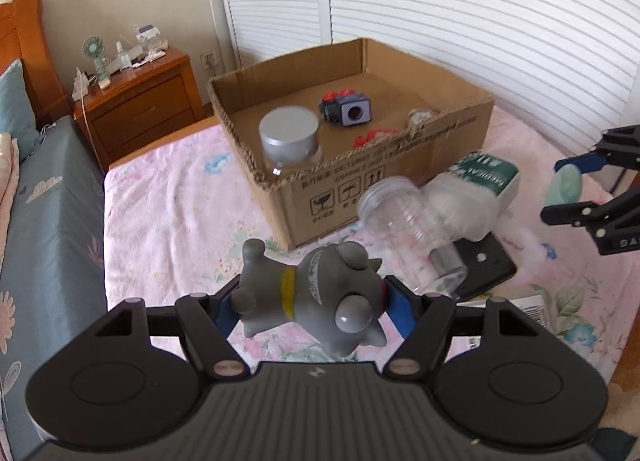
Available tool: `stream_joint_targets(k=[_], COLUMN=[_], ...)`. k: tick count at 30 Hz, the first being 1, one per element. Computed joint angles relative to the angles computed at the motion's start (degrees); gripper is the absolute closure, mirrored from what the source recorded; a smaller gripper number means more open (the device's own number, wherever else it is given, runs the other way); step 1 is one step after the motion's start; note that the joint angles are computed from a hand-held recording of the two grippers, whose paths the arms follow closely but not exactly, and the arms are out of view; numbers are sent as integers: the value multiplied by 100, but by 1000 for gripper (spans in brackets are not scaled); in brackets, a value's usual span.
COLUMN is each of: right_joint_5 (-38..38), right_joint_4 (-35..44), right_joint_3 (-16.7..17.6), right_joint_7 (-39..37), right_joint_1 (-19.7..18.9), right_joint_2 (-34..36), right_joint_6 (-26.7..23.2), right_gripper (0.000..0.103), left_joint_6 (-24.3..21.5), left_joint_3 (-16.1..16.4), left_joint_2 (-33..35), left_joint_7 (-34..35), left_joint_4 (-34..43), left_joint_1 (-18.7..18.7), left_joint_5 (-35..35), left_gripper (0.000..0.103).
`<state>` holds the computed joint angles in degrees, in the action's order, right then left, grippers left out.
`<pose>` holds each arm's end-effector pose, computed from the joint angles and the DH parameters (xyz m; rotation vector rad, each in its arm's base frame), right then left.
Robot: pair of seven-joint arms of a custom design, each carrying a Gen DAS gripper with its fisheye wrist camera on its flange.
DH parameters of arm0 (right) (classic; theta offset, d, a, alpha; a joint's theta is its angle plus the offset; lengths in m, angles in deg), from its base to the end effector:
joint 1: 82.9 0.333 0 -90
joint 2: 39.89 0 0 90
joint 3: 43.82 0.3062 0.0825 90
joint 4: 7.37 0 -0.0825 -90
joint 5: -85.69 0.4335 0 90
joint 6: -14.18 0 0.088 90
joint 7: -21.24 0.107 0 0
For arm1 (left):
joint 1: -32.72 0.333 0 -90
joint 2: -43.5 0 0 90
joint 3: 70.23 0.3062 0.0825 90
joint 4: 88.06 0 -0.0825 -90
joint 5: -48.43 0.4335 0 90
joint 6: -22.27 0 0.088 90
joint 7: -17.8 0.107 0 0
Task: Organize rigid objects
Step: 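Carry both items over the box and open the left gripper to drop the elephant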
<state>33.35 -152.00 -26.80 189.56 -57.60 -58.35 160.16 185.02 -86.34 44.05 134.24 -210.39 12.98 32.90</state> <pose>0.3624 0.3399 0.3777 -1.8861 1.7503 -0.8270 0.5185 -0.3570 0.4452 -0.9394 2.5160 -0.8918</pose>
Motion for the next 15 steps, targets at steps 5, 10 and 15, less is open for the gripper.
stream_joint_targets(k=[5,10,15], right_joint_5=[16,-110,-312], right_joint_4=[15,149,374], right_joint_3=[-60,-49,-70], right_joint_7=[-235,-544,-744], right_joint_1=[-29,-148,-340], right_joint_2=[-119,-216,-186], right_joint_6=[186,238,417], right_gripper=[37,37,37], left_joint_6=[-284,-378,-396], left_joint_3=[8,6,-38], left_joint_2=[-39,84,503], left_joint_7=[445,665,748], left_joint_4=[263,709,1449], left_joint_1=[9,18,-1], left_joint_5=[-513,-598,-518], left_gripper=[32,32,32])
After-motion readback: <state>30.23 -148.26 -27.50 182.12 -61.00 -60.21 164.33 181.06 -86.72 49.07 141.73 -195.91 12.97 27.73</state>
